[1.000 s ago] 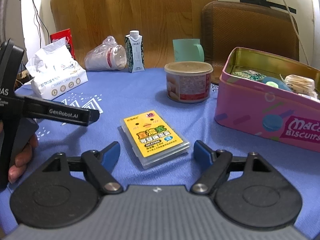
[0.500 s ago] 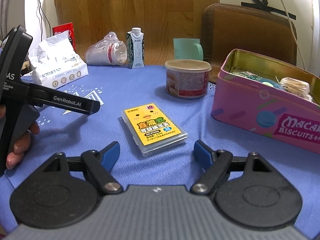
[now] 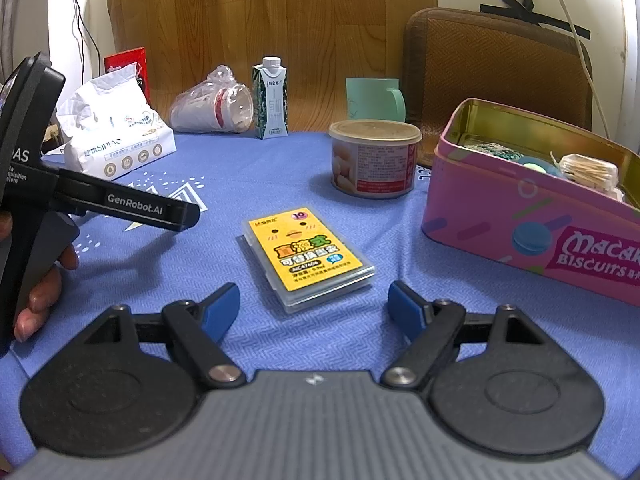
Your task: Organize soft objects
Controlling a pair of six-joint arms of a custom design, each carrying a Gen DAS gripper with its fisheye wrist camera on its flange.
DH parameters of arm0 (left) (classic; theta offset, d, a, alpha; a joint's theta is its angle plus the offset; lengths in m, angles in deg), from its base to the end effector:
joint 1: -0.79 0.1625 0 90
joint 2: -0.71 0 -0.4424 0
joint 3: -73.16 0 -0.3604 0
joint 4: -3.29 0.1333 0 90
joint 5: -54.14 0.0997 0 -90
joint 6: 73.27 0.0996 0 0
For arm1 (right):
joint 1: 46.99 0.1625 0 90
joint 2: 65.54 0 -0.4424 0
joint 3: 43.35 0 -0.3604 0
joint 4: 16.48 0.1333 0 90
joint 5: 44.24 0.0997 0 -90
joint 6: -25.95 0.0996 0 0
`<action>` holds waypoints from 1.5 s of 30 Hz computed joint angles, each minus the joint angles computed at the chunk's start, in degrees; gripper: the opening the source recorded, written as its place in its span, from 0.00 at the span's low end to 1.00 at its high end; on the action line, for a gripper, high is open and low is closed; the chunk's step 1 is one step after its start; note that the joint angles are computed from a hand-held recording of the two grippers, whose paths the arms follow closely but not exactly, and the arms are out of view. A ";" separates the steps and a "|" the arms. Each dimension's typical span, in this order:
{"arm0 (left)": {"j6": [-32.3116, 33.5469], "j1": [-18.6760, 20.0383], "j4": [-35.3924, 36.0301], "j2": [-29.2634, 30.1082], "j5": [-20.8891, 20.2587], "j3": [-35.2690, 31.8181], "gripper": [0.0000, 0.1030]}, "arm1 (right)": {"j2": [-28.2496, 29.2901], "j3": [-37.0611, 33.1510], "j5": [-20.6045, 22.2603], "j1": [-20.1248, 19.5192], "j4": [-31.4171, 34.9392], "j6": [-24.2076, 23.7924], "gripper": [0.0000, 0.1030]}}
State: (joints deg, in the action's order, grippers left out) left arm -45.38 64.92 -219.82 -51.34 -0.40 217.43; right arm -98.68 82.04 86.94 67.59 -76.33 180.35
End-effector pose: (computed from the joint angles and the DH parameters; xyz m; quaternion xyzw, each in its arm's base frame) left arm 0.0033 -0.4312 0.1552 0.3086 0.8442 -0.3276 0.2912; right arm 0.2139 -0.3048 -0.0801 0.1944 -0.8148 0.4482 0.3122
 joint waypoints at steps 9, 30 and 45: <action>0.26 0.16 0.16 -0.09 -0.25 -0.10 1.00 | 0.43 0.06 0.82 0.63 -1.36 1.01 0.80; 0.64 0.27 0.33 -0.14 -0.58 -0.20 1.00 | 0.88 0.35 -0.09 0.53 -2.97 -2.55 0.47; 1.67 2.45 6.09 -4.80 -8.01 0.77 1.00 | -0.91 2.48 -5.56 -1.57 -2.80 0.28 0.62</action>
State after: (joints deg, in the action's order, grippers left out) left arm -43.71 67.37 -213.73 -56.14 -8.41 218.20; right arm -99.59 84.52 81.39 66.03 -79.13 180.63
